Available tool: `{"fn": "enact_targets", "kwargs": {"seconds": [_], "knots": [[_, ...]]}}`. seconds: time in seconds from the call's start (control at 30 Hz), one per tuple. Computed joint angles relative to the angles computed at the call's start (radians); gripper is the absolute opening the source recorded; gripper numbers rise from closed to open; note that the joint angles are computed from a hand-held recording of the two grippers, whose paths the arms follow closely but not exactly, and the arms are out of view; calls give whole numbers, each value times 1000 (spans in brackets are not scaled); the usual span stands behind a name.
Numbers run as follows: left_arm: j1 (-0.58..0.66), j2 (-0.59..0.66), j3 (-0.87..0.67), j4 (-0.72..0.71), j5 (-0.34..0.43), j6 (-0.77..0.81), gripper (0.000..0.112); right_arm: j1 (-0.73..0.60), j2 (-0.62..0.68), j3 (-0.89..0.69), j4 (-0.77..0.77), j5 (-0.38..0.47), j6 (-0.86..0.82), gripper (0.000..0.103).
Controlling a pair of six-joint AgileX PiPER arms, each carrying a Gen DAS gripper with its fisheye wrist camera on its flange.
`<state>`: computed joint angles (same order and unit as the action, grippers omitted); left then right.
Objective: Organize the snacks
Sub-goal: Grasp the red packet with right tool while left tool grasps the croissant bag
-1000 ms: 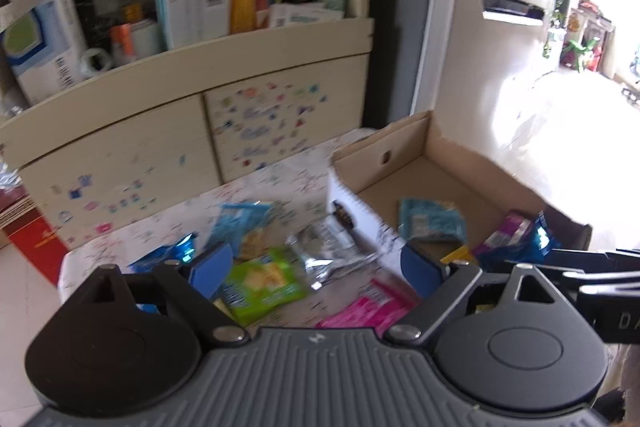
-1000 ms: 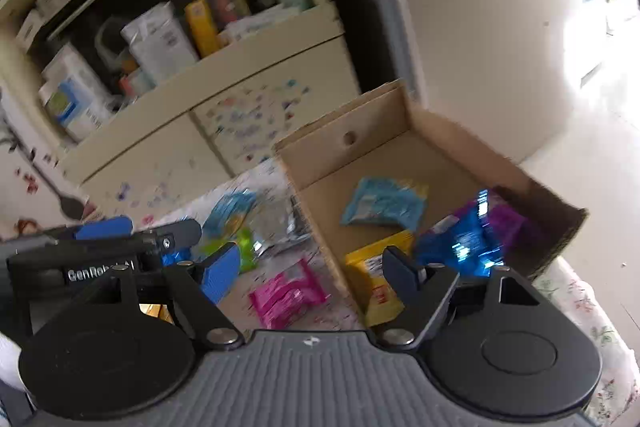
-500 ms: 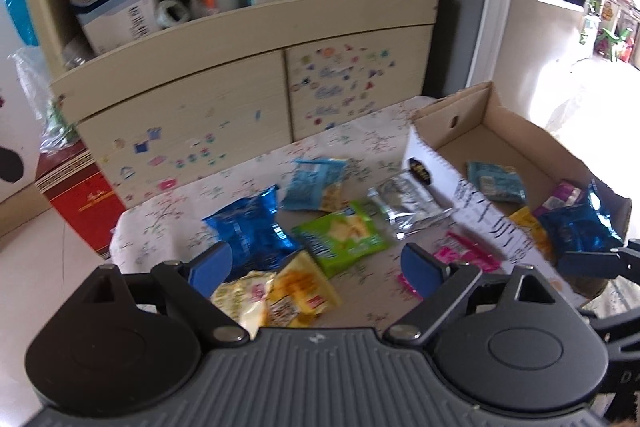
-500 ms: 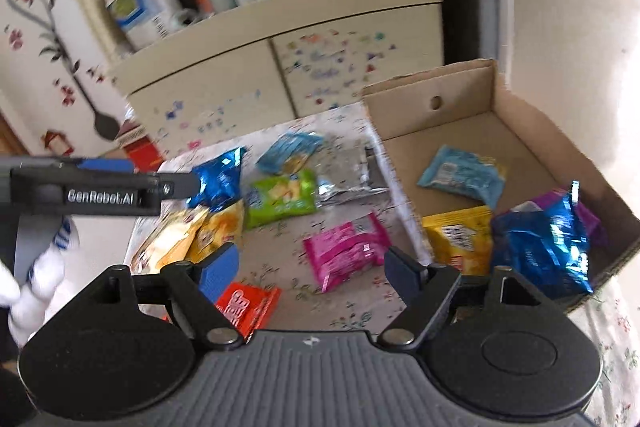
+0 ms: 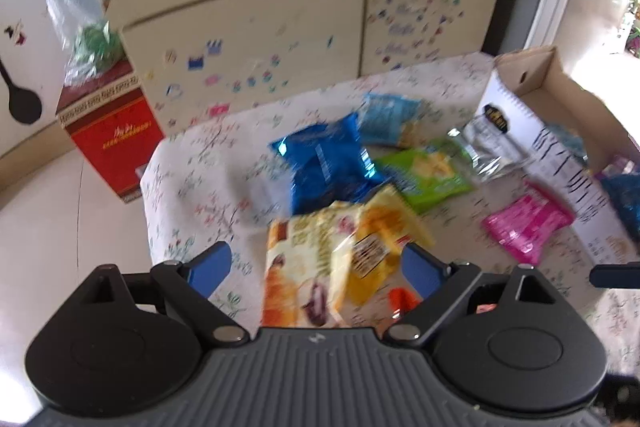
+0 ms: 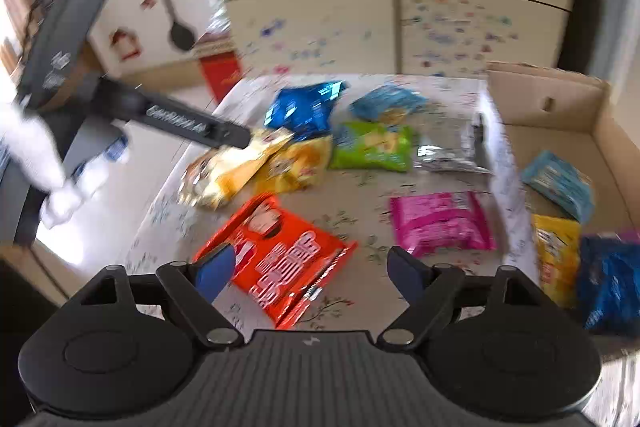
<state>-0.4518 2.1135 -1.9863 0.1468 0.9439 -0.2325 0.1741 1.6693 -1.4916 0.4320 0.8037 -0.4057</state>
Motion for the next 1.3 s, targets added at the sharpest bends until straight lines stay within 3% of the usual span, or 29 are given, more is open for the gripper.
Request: {"fn": "enact_targets", "kwargs": {"seconds": [0.27, 0.5, 0.87, 1.07, 1.2, 1.27, 1.3], "knots": [[51, 22, 22, -127, -13, 82, 92, 72, 81, -67, -61, 46, -150, 91], [42, 65, -22, -119, 25, 132, 92, 105, 151, -139, -67, 81, -249, 95], [45, 131, -81, -135, 80, 192, 92, 155, 279, -259, -180, 89, -249, 95], [42, 137, -69, -121, 69, 187, 89, 175, 295, -257, -228, 69, -181, 95], [41, 133, -52, -121, 58, 186, 84, 176, 297, -261, -230, 79, -167, 86], [41, 125, -39, -124, 44, 187, 76, 166, 300, -271, -197, 99, -168, 76], [38, 120, -32, -115, 38, 183, 73, 164, 298, -273, -191, 105, -161, 76]]}}
